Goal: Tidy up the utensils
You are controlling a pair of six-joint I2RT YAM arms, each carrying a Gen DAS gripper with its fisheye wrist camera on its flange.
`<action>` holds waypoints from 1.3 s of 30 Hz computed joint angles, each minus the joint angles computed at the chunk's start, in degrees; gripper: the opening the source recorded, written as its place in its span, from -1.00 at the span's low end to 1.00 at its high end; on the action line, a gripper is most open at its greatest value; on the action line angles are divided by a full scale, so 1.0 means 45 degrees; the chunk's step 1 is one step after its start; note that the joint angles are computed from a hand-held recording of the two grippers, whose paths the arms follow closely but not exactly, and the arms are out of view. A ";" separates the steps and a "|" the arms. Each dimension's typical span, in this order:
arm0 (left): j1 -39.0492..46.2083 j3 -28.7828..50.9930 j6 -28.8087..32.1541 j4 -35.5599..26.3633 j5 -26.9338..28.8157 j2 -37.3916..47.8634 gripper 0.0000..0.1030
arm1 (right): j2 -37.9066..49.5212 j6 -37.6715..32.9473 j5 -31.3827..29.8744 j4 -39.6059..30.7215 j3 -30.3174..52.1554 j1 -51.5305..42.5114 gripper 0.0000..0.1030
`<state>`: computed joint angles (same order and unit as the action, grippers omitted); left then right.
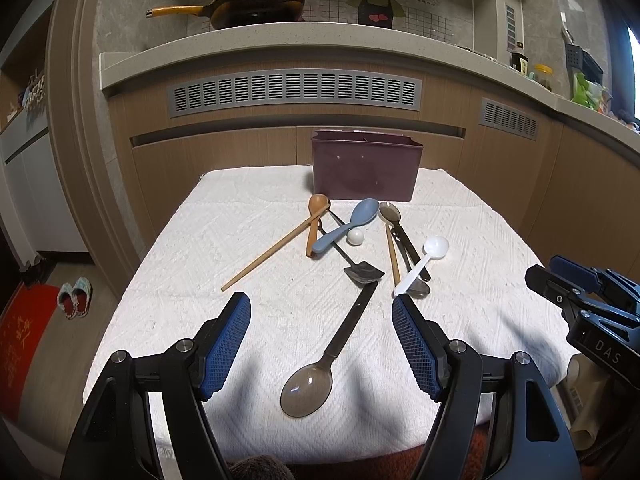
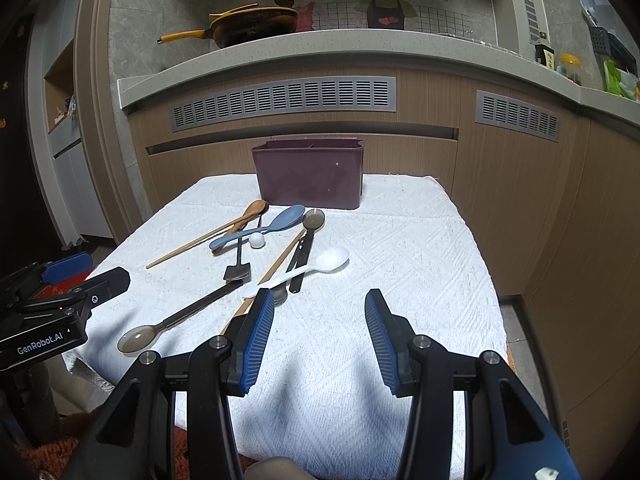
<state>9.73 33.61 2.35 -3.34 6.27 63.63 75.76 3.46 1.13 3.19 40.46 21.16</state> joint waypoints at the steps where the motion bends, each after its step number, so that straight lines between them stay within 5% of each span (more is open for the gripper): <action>1: 0.0002 -0.0003 -0.0002 -0.0026 0.0003 -0.0012 0.41 | 0.0011 0.0002 0.0012 -0.0003 0.0015 0.0011 -0.14; 12: 0.0180 0.0758 0.0071 -0.0627 -0.0013 0.0837 0.41 | 0.0264 -0.0099 -0.0158 -0.0100 0.0225 -0.0061 -0.14; 24: 0.1382 0.2836 0.0162 -0.0470 0.2233 0.3482 0.42 | 0.1827 -0.0581 -0.0346 -0.0944 0.1804 -0.0111 -0.18; 30: 0.1765 0.5664 0.1008 -0.1316 0.2702 0.6216 0.44 | 0.4090 -0.2067 -0.0556 -0.2084 0.4492 -0.0494 -0.29; 33: 0.1899 0.7658 0.1779 -0.2450 0.3061 0.7922 0.44 | 0.5850 -0.2411 -0.1078 -0.3332 0.6810 -0.0798 -0.29; 39: 0.1890 0.9756 0.2119 -0.2552 0.2960 0.9784 0.35 | 0.9425 -0.2641 -0.2109 -0.6031 1.1667 -0.0914 -0.29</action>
